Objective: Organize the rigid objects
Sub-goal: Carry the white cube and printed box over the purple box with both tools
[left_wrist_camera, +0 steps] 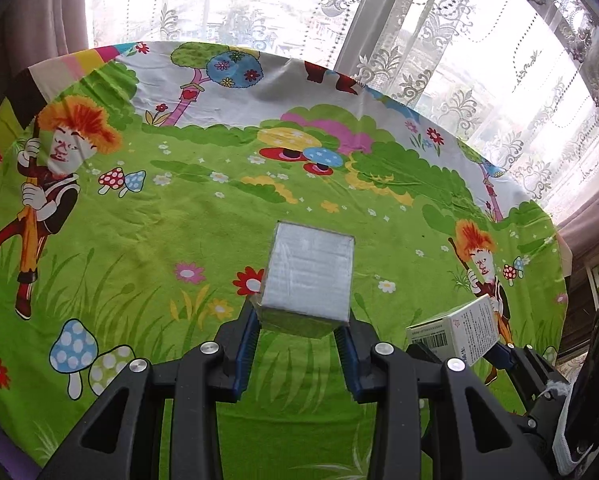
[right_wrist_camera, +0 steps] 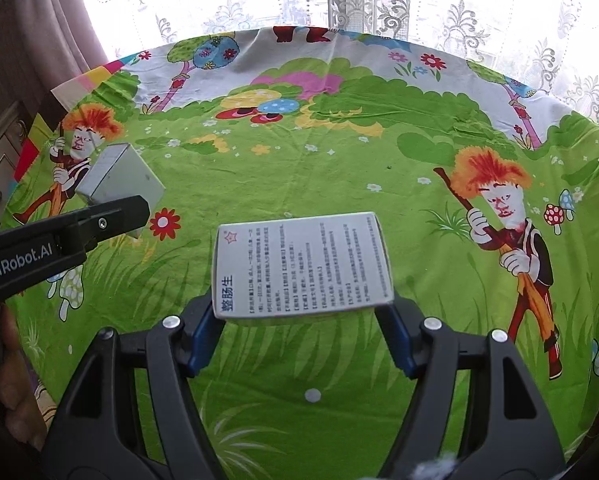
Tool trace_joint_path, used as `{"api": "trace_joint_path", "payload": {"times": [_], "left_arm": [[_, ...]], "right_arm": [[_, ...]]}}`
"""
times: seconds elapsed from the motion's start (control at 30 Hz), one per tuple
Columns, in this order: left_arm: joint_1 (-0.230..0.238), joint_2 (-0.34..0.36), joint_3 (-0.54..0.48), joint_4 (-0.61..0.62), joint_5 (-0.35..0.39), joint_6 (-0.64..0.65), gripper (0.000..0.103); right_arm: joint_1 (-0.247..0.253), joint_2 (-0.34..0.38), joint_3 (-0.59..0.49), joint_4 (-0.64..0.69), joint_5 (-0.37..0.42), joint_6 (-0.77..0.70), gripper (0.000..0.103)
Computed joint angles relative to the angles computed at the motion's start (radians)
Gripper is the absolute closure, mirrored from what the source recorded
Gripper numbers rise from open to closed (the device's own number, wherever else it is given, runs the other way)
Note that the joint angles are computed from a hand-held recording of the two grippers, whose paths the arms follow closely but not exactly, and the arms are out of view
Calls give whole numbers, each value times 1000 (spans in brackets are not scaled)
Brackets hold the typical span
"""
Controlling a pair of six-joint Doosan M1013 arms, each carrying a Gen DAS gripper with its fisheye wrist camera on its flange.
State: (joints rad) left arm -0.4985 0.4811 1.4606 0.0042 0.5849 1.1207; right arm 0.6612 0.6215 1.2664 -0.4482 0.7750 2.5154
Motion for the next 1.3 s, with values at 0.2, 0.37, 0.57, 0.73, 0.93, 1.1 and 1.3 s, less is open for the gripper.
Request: {"api": "trace_joint_path", "payload": {"times": [0.2, 0.37, 0.57, 0.73, 0.93, 1.1, 1.3], "left_arm": [[19, -124, 142, 113, -72, -126, 66], [39, -223, 251, 212, -107, -238, 66], [72, -330, 369, 281, -116, -342, 66], [97, -410, 455, 352, -91, -419, 65], [126, -496, 550, 416, -48, -505, 65], [138, -562, 618, 471, -2, -581, 65], [147, -619, 681, 495, 47, -641, 65]], "right_arm": [[50, -25, -21, -20, -29, -24, 31], [99, -29, -55, -25, -38, -75, 31], [159, -23, -99, 15, -39, -149, 31], [207, -12, -132, 77, -37, -222, 31], [255, 8, -171, 165, -35, -323, 31], [289, 32, -208, 226, -22, -389, 31], [324, 60, -251, 286, -2, -461, 31]]}}
